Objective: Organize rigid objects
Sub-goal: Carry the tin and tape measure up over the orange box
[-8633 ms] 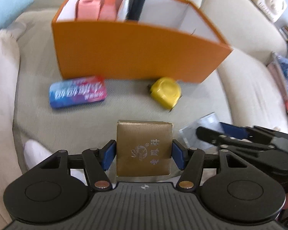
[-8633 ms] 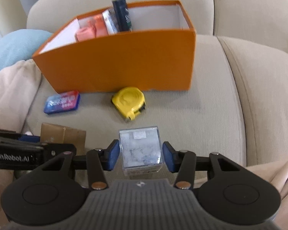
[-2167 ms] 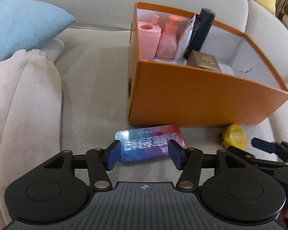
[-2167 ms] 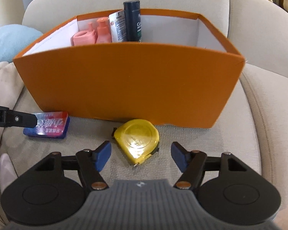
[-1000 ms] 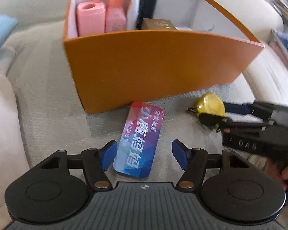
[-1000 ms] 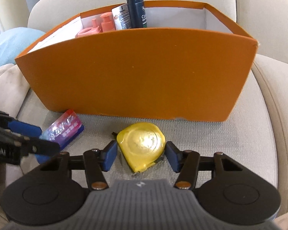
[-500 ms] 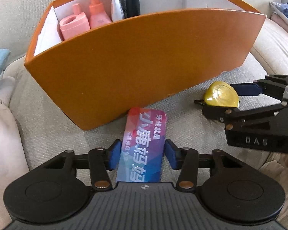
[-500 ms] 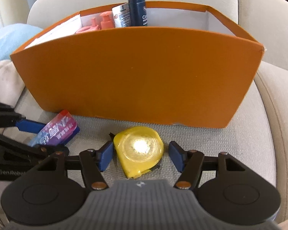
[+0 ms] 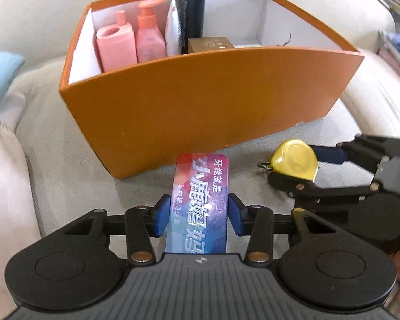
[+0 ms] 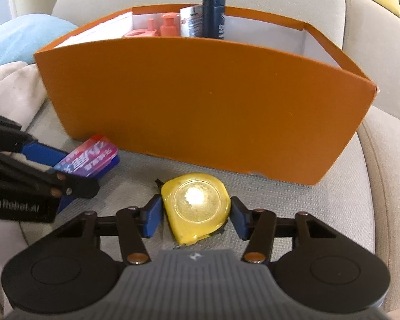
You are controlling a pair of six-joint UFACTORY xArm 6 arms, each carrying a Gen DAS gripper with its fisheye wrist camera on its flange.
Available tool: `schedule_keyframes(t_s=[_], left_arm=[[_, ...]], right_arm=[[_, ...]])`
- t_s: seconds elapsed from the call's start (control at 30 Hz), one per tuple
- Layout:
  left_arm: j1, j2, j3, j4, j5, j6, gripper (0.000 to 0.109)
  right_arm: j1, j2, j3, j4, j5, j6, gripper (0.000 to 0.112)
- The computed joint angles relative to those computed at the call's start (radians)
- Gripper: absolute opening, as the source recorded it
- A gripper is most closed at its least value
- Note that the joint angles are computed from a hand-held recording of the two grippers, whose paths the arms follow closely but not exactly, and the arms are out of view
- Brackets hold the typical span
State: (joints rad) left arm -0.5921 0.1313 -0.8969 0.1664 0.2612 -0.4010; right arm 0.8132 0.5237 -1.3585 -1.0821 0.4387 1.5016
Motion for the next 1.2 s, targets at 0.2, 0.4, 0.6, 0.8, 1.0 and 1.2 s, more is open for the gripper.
schedule_keyframes(t_s=[0.2,0.4,0.6,0.8,1.0,1.2], left_arm=[[-0.011,-0.065,0.048,-0.164,-0.042,0.078,0.051],[-0.055,-0.149,0.102,-0.415,-0.093,0.213,0.051],[-0.079,-0.176,0.087,-0.543,-0.123,0.279,0.051],[-0.054,-0.146,-0.031,-0.544,-0.095,0.3,0.051],[-0.017,-0.052,-0.217,-0.562,-0.007,0.359,0.051],[0.032,0.084,-0.415,-0.643,0.116,0.442,0.051]], right_arm=[[0.013,-0.027,0.013,-0.004,0.016,0.008,0.055],[0.028,-0.098,0.048,-0.04,0.032,0.044,0.055],[0.027,-0.158,0.071,-0.042,0.029,0.033,0.055],[0.023,-0.215,0.072,-0.077,0.056,-0.024,0.055],[-0.028,-0.223,0.003,-0.065,0.044,-0.183,0.055],[-0.088,-0.171,-0.1,0.08,0.018,-0.462,0.055]])
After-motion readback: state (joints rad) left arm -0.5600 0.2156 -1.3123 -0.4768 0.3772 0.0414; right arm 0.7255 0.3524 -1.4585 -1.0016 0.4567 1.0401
